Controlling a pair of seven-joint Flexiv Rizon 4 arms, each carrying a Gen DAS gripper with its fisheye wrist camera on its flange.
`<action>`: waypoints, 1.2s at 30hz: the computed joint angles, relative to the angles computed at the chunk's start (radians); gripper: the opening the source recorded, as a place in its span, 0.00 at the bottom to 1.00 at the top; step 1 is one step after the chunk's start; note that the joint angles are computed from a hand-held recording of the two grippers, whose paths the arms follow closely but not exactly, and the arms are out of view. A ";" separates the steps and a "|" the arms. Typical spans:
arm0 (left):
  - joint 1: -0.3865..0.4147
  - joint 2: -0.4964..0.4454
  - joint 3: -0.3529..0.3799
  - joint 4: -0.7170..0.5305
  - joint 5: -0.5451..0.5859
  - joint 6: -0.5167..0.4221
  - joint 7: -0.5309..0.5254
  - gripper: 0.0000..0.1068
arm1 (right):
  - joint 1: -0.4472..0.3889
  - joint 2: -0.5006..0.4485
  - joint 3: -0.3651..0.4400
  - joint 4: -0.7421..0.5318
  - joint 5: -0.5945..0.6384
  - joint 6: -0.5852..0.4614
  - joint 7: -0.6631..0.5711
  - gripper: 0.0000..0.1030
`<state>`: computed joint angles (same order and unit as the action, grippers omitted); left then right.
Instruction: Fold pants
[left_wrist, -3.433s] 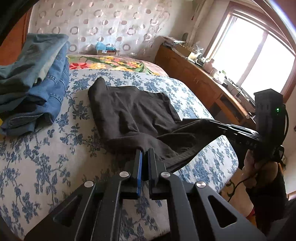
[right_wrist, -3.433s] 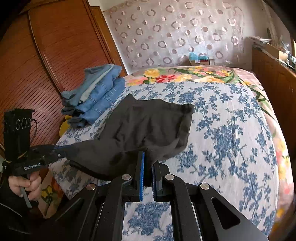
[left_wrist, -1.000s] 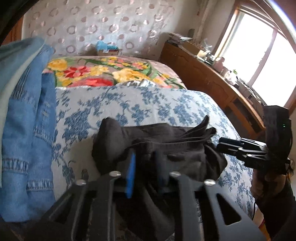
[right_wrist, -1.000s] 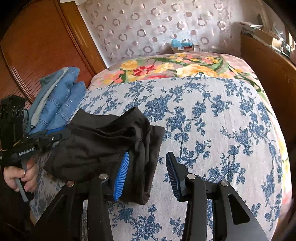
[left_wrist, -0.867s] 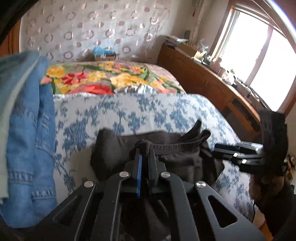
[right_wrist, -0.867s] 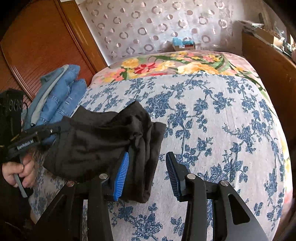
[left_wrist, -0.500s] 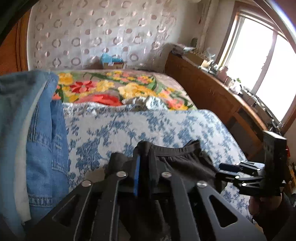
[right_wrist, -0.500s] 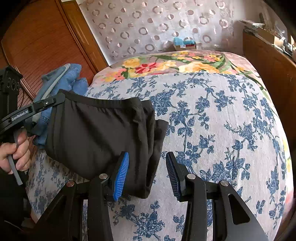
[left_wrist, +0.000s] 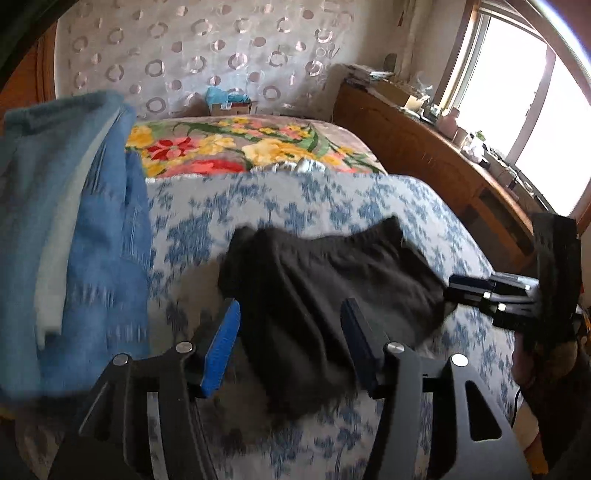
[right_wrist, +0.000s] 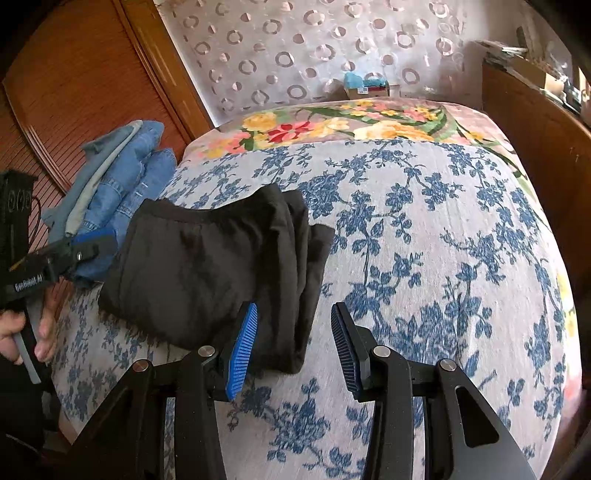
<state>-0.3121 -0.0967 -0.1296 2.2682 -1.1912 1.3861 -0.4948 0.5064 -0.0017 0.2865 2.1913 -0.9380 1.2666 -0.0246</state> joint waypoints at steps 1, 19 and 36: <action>-0.003 0.006 0.001 0.013 -0.003 0.003 0.000 0.54 | 0.003 0.006 0.005 0.003 0.006 -0.005 -0.002 0.42; 0.019 -0.008 0.004 0.085 0.143 0.041 -0.130 0.54 | 0.030 0.014 0.028 0.021 0.054 -0.019 -0.047 0.11; -0.027 0.020 -0.001 0.091 -0.106 -0.005 0.071 0.22 | -0.048 0.091 0.045 0.075 -0.095 -0.018 0.107 0.03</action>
